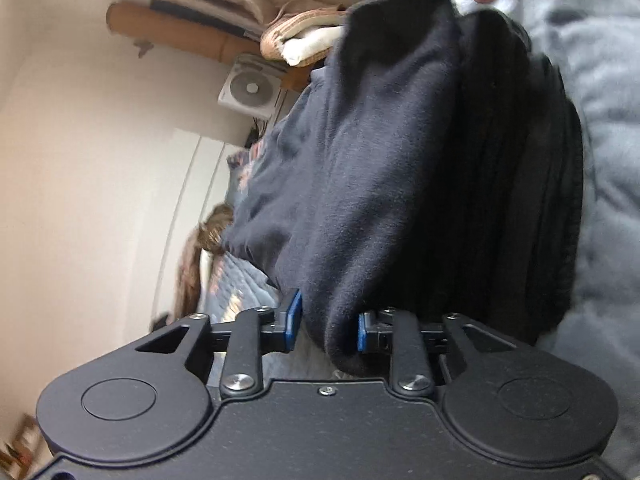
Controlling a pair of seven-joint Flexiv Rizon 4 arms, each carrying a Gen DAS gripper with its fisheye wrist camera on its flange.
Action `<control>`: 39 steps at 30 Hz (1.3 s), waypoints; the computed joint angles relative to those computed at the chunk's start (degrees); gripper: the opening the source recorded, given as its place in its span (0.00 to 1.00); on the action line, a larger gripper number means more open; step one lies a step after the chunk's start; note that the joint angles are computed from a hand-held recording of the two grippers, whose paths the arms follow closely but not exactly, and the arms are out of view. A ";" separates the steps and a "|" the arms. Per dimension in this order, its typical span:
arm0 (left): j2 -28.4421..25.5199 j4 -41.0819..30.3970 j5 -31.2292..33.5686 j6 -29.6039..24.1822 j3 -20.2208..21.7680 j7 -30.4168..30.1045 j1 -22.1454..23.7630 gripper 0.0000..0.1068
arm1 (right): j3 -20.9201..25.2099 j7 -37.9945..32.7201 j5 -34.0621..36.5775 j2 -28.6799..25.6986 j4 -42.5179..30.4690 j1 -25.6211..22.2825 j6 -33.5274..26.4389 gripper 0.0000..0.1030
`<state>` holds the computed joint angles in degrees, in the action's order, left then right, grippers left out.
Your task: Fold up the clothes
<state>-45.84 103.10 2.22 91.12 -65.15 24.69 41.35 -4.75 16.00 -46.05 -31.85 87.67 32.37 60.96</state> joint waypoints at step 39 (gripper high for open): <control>5.31 3.23 -5.36 -7.38 -3.29 0.50 7.20 0.53 | -2.55 -6.58 6.96 0.21 2.43 -2.93 10.34 0.21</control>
